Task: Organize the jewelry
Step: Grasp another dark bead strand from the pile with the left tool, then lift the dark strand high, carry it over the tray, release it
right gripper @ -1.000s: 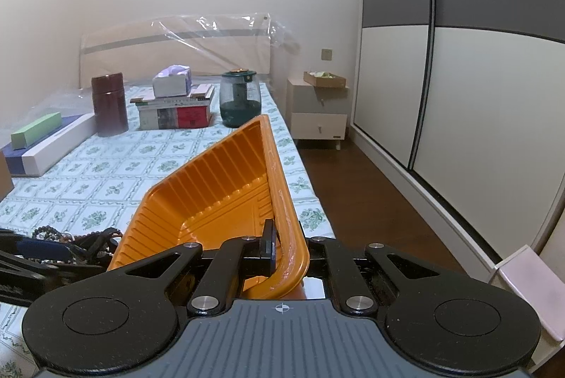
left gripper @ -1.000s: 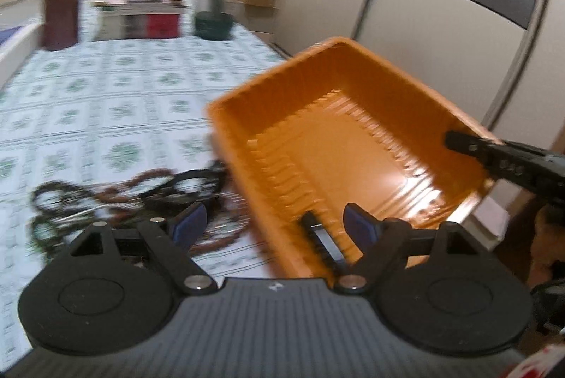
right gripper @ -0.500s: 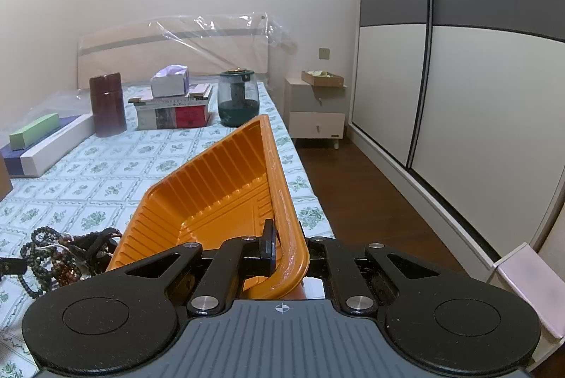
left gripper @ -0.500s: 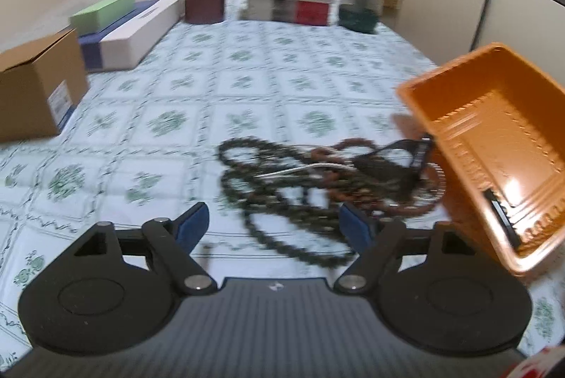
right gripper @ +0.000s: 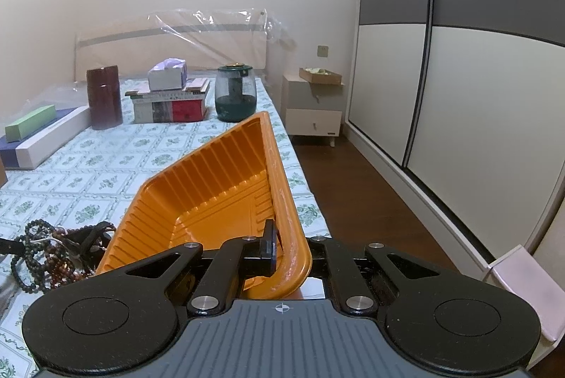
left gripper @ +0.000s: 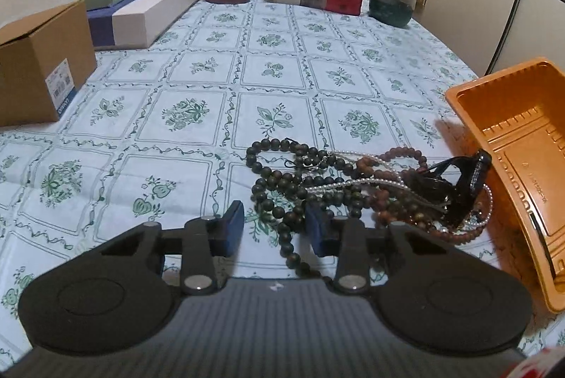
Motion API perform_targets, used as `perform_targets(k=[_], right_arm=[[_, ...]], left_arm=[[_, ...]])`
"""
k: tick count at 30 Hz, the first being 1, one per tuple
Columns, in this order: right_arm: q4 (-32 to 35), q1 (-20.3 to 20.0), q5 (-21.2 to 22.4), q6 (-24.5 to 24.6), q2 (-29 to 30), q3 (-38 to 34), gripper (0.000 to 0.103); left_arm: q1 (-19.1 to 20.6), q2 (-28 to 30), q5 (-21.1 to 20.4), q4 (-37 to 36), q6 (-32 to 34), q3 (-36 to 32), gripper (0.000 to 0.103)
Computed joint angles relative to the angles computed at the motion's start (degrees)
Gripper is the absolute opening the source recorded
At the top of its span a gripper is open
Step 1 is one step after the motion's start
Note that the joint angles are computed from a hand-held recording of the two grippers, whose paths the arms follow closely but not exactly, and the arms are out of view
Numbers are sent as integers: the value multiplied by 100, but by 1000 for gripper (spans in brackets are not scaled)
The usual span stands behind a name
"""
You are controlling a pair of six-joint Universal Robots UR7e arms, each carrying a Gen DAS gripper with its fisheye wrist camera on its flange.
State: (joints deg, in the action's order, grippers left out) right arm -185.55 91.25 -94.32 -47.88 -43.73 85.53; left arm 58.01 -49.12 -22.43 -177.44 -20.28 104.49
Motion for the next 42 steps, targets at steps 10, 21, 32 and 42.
perform_targets(k=[10, 21, 32, 42], right_arm=[[-25, 3, -39, -9, 18, 30, 6], [4, -2, -17, 9, -63, 130, 6], [-9, -11, 50, 32, -166, 240, 6], [-84, -15, 94, 18, -228, 332, 6]], left_arm=[[58, -138, -276, 392, -359, -35, 10], [-359, -442, -84, 235, -74, 287, 6], [-693, -633, -404, -293, 1462, -2, 6], [-1053, -566, -419, -1098, 3350, -715, 6]])
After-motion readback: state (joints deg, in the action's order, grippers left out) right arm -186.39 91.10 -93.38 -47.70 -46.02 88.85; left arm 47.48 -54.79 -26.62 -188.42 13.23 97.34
